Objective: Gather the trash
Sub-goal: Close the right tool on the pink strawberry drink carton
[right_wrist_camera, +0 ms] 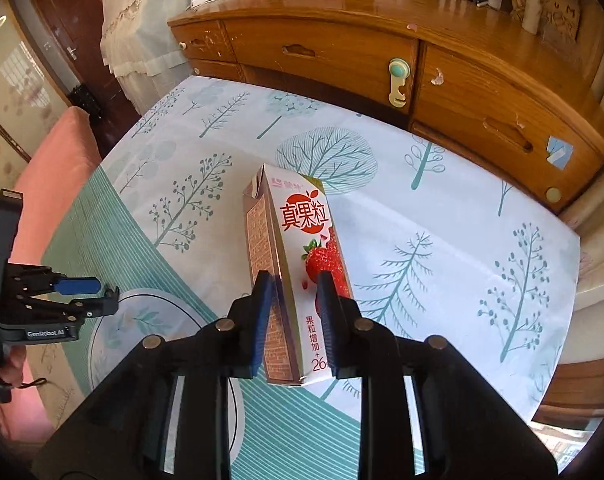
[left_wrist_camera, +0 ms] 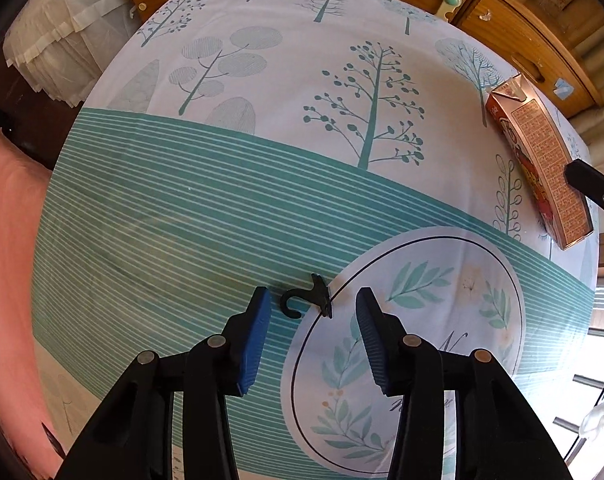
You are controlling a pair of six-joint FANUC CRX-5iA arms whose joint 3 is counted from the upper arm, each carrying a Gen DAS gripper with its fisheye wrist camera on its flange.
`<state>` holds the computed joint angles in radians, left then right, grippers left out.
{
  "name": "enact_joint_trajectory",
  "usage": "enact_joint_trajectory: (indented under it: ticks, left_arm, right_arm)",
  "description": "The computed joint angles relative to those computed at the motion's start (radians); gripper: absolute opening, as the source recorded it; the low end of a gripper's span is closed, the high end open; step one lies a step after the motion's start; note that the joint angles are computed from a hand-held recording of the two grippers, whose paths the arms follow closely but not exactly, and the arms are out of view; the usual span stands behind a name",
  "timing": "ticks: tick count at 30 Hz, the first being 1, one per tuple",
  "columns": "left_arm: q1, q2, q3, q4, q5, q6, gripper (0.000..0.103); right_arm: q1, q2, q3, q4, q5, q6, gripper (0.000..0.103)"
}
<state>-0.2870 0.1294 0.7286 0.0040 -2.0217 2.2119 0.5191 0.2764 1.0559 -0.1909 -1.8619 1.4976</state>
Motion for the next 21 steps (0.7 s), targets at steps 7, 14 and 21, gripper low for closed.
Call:
enact_joint_trajectory:
  ticks: [7, 14, 21]
  left_arm:
    - [-0.073, 0.079, 0.128, -0.091, -0.1, 0.02, 0.028]
    - [-0.066, 0.033, 0.072, -0.057, -0.036, 0.076, 0.024]
    - [-0.088, -0.031, 0.05, -0.053, -0.028, 0.124, 0.023]
  right_arm:
    - [-0.007, 0.014, 0.03, -0.012, -0.028, 0.011, 0.021]
    - [0.011, 0.037, 0.049, 0.035, -0.054, 0.025, 0.043]
    - [0.034, 0.062, 0.053, 0.075, -0.075, 0.075, 0.061]
